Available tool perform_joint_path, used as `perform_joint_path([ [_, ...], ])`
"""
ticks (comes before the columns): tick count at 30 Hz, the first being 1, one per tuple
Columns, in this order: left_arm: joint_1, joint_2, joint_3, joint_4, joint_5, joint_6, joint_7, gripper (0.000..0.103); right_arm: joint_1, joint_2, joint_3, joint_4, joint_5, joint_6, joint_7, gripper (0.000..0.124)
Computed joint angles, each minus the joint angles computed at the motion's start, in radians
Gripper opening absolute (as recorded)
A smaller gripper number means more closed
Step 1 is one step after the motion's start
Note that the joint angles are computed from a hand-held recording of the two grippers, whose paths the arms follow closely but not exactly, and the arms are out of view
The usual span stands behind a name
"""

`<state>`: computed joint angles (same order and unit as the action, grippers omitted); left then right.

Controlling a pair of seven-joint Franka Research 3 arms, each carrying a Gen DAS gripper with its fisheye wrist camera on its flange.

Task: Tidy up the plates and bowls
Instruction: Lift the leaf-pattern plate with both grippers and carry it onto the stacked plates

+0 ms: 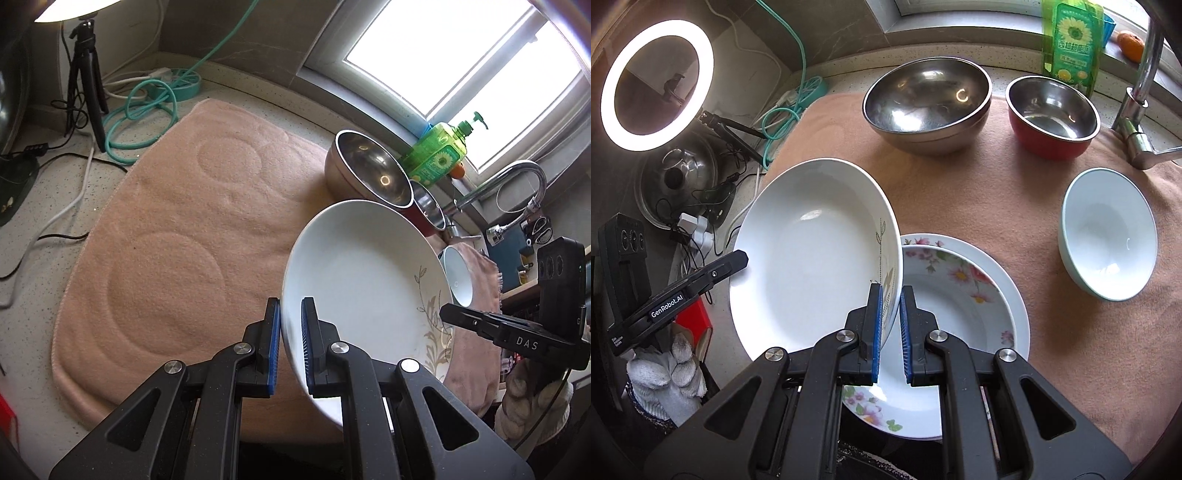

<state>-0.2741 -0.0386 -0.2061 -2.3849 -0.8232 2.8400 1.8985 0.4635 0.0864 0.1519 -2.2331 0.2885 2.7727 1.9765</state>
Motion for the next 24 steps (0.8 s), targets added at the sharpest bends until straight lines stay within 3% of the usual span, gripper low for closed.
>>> perform_joint_path([
  [24, -0.016, 0.086, -0.078, 0.06, 0.127, -0.051, -0.074, 0.009, -0.029, -0.142, 0.0, -0.233, 0.054, 0.021, 0.03, 0.009],
])
